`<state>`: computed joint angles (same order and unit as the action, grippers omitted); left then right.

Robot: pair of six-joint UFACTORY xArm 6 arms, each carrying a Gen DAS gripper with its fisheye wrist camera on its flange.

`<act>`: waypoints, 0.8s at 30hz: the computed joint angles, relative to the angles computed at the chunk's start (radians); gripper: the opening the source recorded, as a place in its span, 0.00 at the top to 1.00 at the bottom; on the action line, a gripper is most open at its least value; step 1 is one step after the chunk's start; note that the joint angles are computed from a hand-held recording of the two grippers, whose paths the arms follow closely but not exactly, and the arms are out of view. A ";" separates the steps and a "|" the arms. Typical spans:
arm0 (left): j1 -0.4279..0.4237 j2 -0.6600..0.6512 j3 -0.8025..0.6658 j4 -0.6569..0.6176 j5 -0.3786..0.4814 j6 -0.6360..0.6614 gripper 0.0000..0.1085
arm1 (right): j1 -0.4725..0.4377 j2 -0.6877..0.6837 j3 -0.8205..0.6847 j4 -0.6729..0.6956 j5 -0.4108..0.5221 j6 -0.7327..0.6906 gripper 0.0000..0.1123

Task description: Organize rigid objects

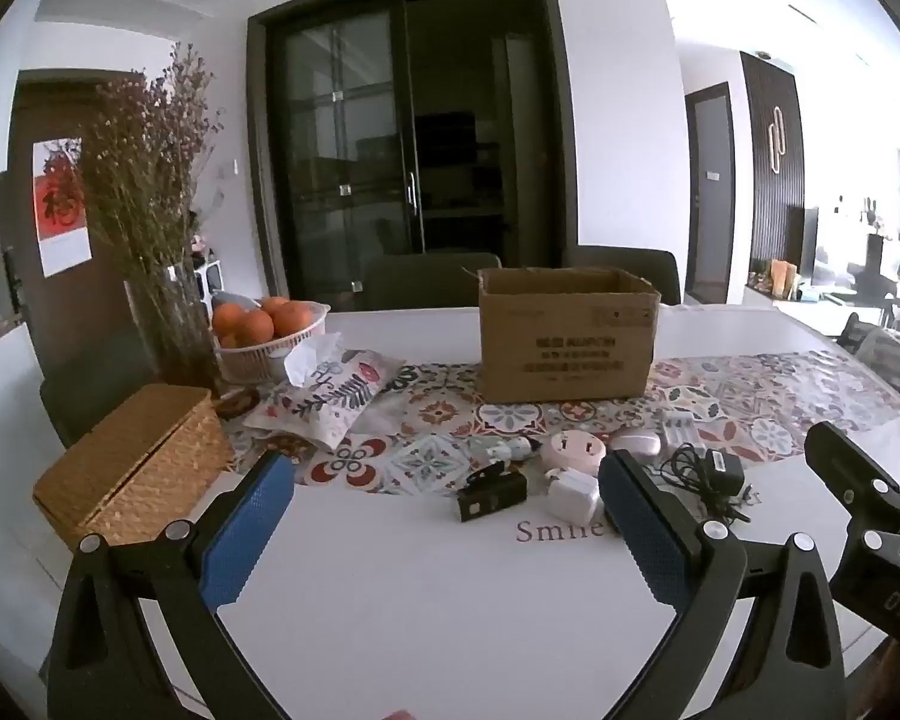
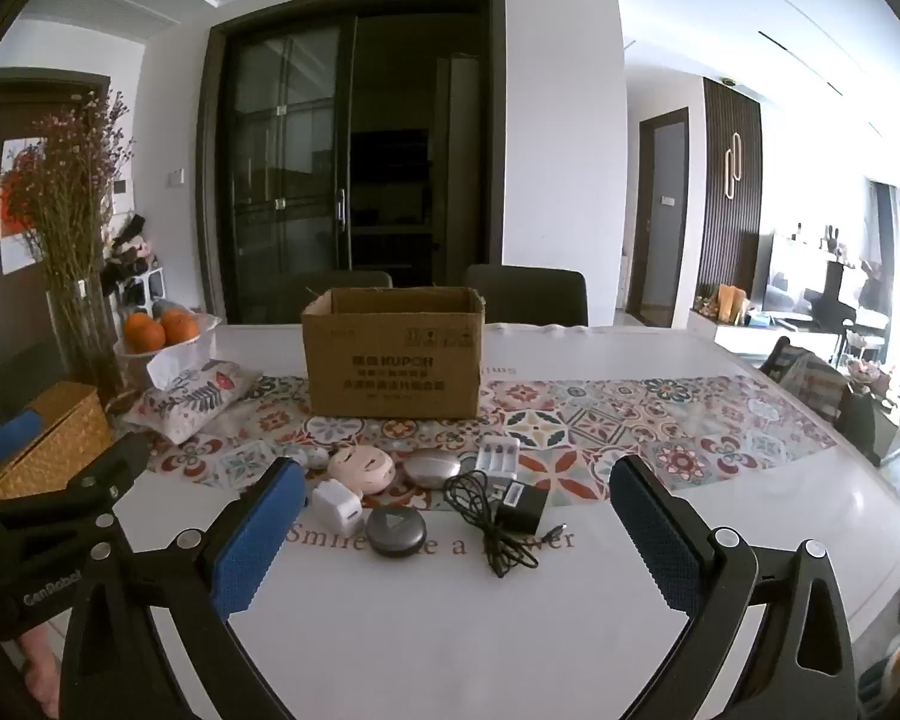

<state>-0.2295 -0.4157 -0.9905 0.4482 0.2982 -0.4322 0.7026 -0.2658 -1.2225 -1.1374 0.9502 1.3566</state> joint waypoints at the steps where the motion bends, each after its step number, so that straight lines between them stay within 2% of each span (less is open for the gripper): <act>1: 0.003 -0.001 0.004 0.007 -0.012 -0.003 0.05 | 0.000 0.000 0.000 0.000 -0.001 0.002 0.09; 5: 0.016 -0.002 0.004 -0.026 -0.020 0.022 0.05 | -0.004 -0.002 0.001 0.009 -0.007 0.006 0.08; 9: 0.007 -0.010 0.002 0.080 -0.014 -0.066 0.05 | -0.004 -0.001 0.001 0.008 -0.005 0.006 0.08; 11: 0.010 -0.010 0.005 0.041 -0.018 -0.040 0.05 | -0.004 -0.002 0.002 0.009 -0.006 0.007 0.08; 24: -0.001 0.001 -0.003 0.057 -0.007 -0.055 0.05 | -0.007 -0.005 0.014 0.004 -0.015 0.017 0.08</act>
